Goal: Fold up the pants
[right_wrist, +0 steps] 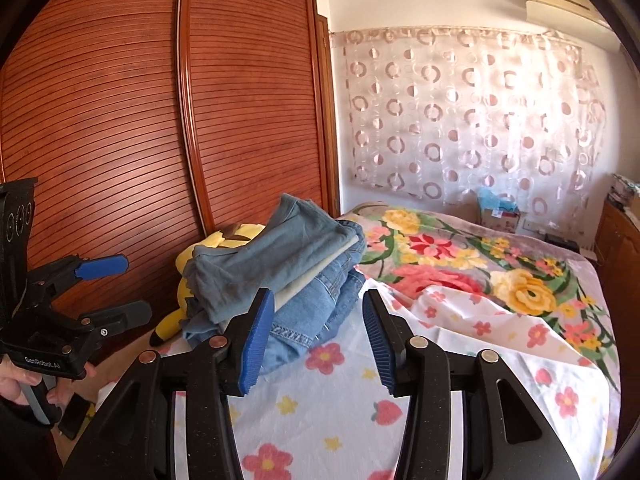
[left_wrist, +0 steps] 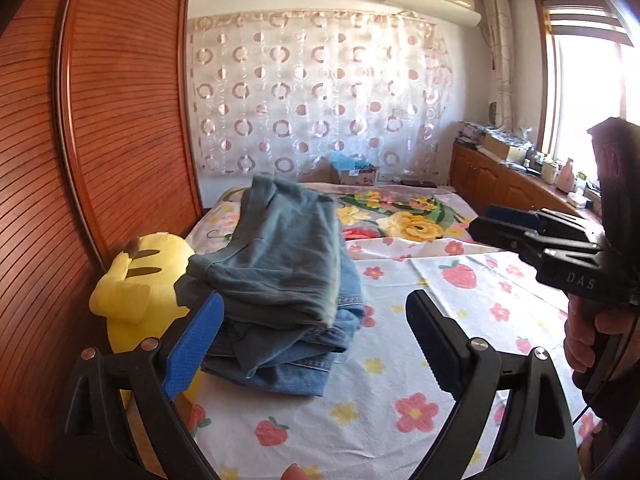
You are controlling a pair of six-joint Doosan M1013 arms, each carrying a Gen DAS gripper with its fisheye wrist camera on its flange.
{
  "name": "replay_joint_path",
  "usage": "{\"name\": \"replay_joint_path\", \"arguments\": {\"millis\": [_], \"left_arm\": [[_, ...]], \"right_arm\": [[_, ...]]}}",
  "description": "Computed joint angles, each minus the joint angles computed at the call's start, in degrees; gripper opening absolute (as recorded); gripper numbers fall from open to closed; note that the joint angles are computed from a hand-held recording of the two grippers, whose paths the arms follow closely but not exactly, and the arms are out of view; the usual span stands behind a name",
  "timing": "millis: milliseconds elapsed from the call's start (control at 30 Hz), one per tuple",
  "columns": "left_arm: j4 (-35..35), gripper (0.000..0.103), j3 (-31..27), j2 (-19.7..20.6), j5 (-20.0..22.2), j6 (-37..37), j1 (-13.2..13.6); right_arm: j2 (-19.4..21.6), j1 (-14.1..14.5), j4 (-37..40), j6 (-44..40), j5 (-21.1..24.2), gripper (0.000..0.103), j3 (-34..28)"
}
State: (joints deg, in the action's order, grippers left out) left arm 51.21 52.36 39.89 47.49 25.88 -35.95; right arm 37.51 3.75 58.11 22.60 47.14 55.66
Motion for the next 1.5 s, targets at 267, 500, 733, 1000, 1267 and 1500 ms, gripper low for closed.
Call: {"name": "replay_joint_path", "arguments": {"millis": [267,500,733,1000,1267,1500], "left_arm": [[1.8,0.093,-1.5,0.4,0.1,-0.5,-1.8],[2.5,0.093,-3.0,1.1,-0.7,-0.3,-3.2],[3.0,0.093,-5.1,1.6,-0.2,0.1,-4.5],[3.2,0.093,-5.4,1.8,-0.7,0.7,-6.3],[1.7,0.093,-5.2,2.3,-0.6,1.3,-7.4],[3.7,0.093,-4.6,1.8,-0.4,-0.3,-8.0]], "right_arm": [[-4.8,-1.3,0.6,-0.4,-4.5,0.057,7.9],[-9.5,-2.3,1.3,-0.4,-8.9,0.062,14.1],[-14.1,-2.1,2.1,-0.7,-14.6,0.066,20.1],[-18.4,-1.7,2.4,1.8,-20.6,0.075,26.2],[-21.1,-0.1,-8.2,14.1,-26.0,0.076,29.3],[-23.1,1.0,-8.8,15.9,-30.4,0.076,31.3]]}}
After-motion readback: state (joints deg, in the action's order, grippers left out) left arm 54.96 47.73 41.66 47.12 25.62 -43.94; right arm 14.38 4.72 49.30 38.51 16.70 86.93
